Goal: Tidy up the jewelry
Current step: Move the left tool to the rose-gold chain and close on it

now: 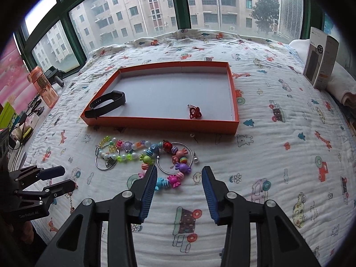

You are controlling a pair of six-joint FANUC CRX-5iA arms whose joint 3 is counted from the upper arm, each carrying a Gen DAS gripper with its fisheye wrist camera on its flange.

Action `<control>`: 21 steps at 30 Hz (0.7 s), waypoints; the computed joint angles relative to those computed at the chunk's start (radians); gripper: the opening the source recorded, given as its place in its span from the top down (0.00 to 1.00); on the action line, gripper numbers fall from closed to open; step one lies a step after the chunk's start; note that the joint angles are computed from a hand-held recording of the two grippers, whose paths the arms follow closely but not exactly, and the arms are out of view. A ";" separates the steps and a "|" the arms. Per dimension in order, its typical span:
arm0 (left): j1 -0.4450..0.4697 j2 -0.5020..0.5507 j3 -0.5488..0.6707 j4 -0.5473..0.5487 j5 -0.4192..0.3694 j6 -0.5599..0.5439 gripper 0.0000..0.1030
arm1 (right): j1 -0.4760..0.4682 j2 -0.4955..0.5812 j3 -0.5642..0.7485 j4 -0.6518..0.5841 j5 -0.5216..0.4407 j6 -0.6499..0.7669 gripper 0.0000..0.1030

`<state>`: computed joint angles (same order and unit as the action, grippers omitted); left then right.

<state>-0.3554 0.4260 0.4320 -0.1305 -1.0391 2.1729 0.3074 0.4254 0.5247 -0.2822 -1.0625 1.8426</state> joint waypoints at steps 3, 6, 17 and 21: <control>0.003 0.011 0.004 0.006 0.002 -0.021 0.66 | -0.005 0.000 -0.001 -0.007 -0.006 0.000 0.55; -0.005 0.014 0.008 -0.008 0.000 -0.036 0.67 | -0.008 0.000 -0.002 -0.009 -0.009 0.000 0.55; -0.023 0.020 0.024 -0.039 -0.011 -0.078 0.79 | -0.006 0.005 -0.002 -0.013 -0.020 0.005 0.55; -0.035 0.026 0.032 -0.060 -0.016 -0.084 0.80 | -0.007 0.007 -0.002 -0.014 -0.019 0.004 0.55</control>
<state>-0.3906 0.4515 0.4642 -0.1909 -1.0551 2.0891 0.3007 0.4322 0.5226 -0.2964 -1.0819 1.8465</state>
